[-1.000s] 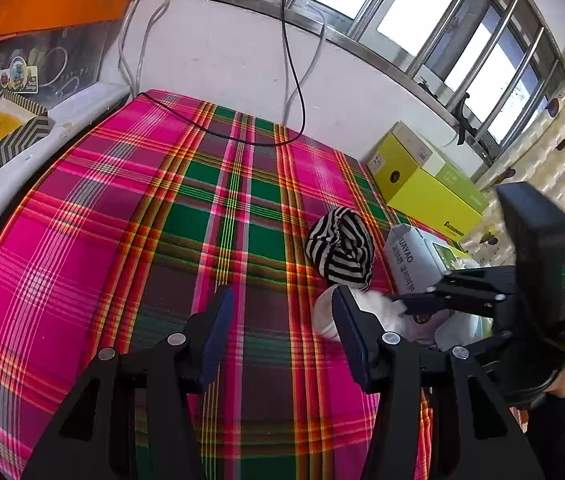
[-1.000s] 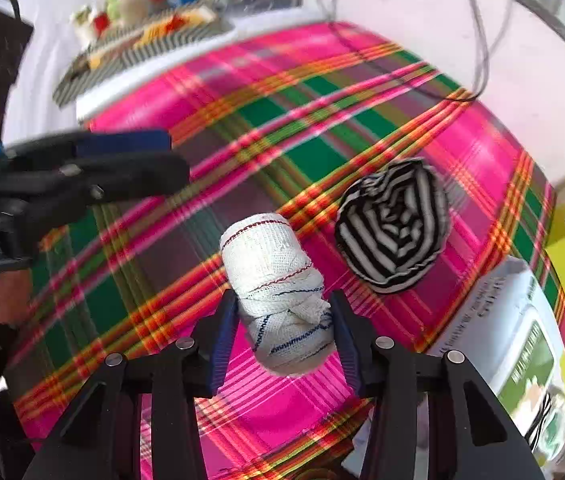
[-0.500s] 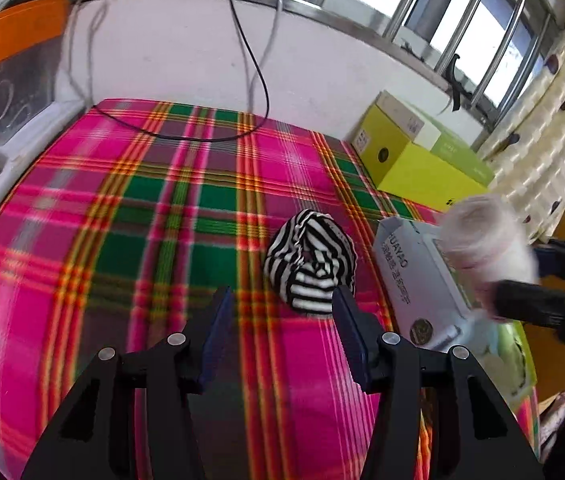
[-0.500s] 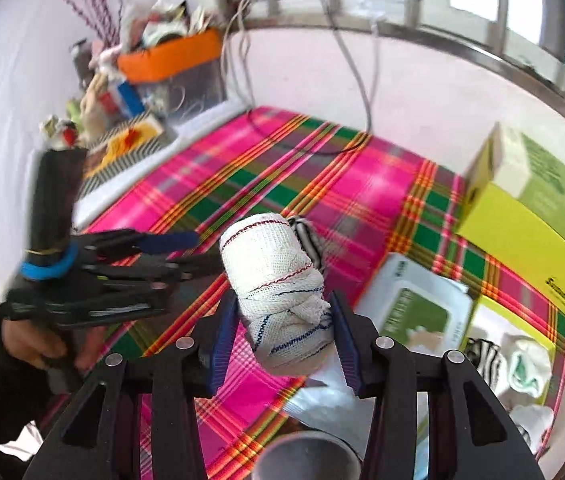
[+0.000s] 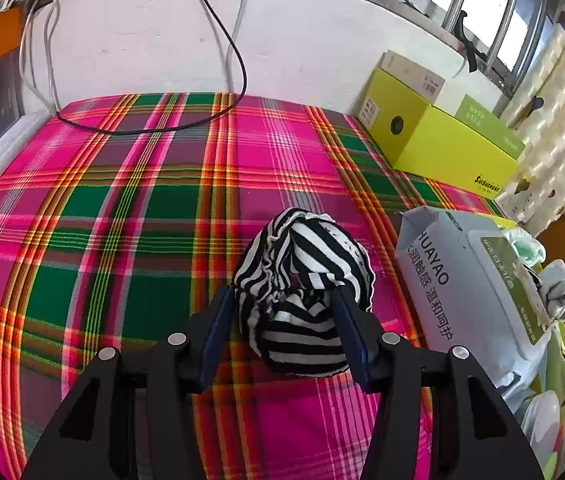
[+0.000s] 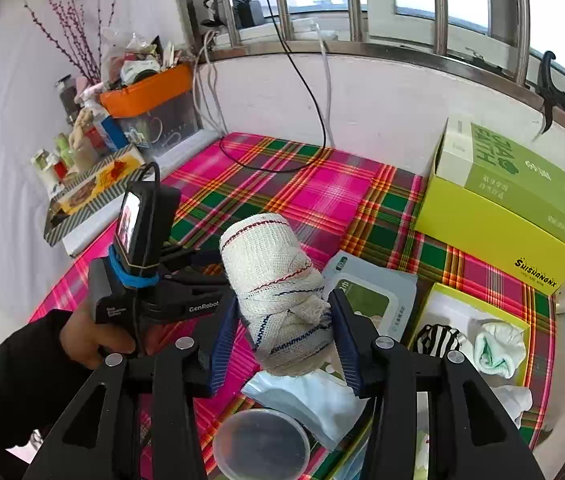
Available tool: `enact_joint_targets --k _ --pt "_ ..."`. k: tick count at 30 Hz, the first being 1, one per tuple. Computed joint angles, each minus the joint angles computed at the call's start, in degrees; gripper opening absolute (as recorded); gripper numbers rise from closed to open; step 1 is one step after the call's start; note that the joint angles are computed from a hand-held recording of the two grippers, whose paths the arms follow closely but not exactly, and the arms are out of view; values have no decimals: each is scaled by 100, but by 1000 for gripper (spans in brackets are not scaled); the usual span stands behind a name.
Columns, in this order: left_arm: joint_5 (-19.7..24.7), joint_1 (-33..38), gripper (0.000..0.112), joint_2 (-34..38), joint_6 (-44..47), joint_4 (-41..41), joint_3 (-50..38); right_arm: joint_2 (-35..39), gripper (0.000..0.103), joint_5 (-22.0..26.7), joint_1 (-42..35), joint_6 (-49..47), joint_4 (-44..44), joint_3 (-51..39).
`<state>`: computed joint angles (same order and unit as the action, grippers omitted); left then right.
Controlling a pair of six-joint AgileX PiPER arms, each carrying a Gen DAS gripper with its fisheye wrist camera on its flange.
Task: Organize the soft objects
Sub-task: 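Grasp the black-and-white striped cloth with the left tool while the right tool holds the bandage, then carry the bandage with the right tool while the left tool carries the striped cloth to the box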
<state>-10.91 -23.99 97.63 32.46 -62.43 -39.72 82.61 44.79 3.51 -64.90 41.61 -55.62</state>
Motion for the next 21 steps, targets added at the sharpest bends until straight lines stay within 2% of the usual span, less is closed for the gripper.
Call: enact_joint_targets --k 3,4,9,14,21 --pt "-13 7 14 4 240 -210 -22 -20 44 33 -76 -96 108 44" --pt "-21 7 10 -13 173 -137 0 -30 44 54 -107 -131 152 59" --pt "-324 -188 7 -304 214 -261 251 -137 44 112 -239 -266 302 179" --pt "-776 -622 7 -952 985 -1252 571 -338 44 248 -465 -443 476 334" --pt "-1910 -1692 7 -2022 2598 -3270 782 -699 44 498 -770 -659 673 561"
